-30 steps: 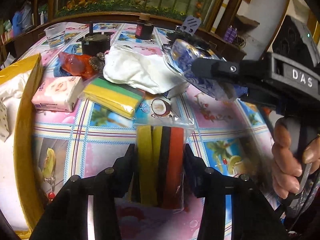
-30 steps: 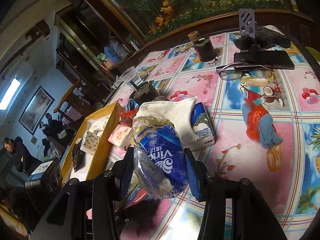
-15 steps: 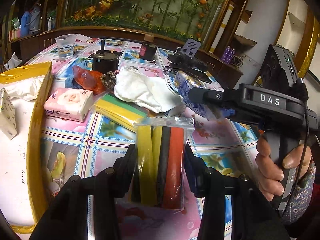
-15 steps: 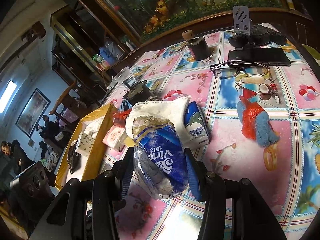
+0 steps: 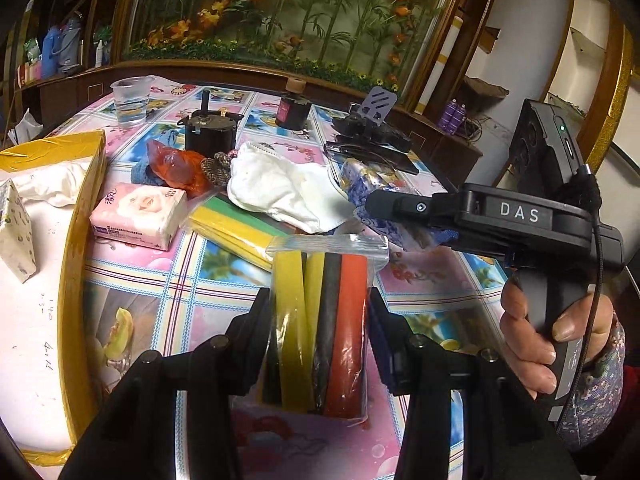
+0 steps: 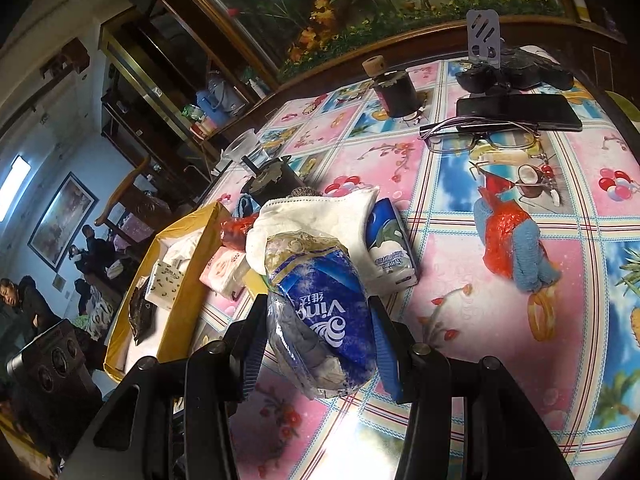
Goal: Organize soft objects
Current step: 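Carry the foam strips and blue tissue bag over the tray with both tools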
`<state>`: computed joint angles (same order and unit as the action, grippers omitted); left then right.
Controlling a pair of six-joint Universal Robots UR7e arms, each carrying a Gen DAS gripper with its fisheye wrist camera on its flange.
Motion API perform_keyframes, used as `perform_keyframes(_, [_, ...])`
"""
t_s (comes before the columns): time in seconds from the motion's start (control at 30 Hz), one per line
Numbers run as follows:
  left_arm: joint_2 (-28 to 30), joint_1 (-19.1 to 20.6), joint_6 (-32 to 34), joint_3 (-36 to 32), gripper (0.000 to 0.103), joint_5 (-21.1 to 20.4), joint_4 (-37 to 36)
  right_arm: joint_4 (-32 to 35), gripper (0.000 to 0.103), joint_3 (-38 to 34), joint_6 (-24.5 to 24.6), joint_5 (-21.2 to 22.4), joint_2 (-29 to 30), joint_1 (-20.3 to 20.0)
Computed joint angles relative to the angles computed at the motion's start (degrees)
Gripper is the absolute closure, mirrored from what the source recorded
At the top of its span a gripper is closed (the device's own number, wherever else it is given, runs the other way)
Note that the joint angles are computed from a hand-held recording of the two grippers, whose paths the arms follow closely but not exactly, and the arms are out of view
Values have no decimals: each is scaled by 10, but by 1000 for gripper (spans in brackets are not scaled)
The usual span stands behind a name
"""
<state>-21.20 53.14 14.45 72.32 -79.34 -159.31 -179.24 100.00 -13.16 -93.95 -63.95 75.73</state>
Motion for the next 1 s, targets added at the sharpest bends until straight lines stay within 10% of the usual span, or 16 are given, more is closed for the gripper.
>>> perform_keyframes(1.0, [-54, 28, -45, 30, 58, -55, -74, -96, 51, 8, -14, -31, 43, 44])
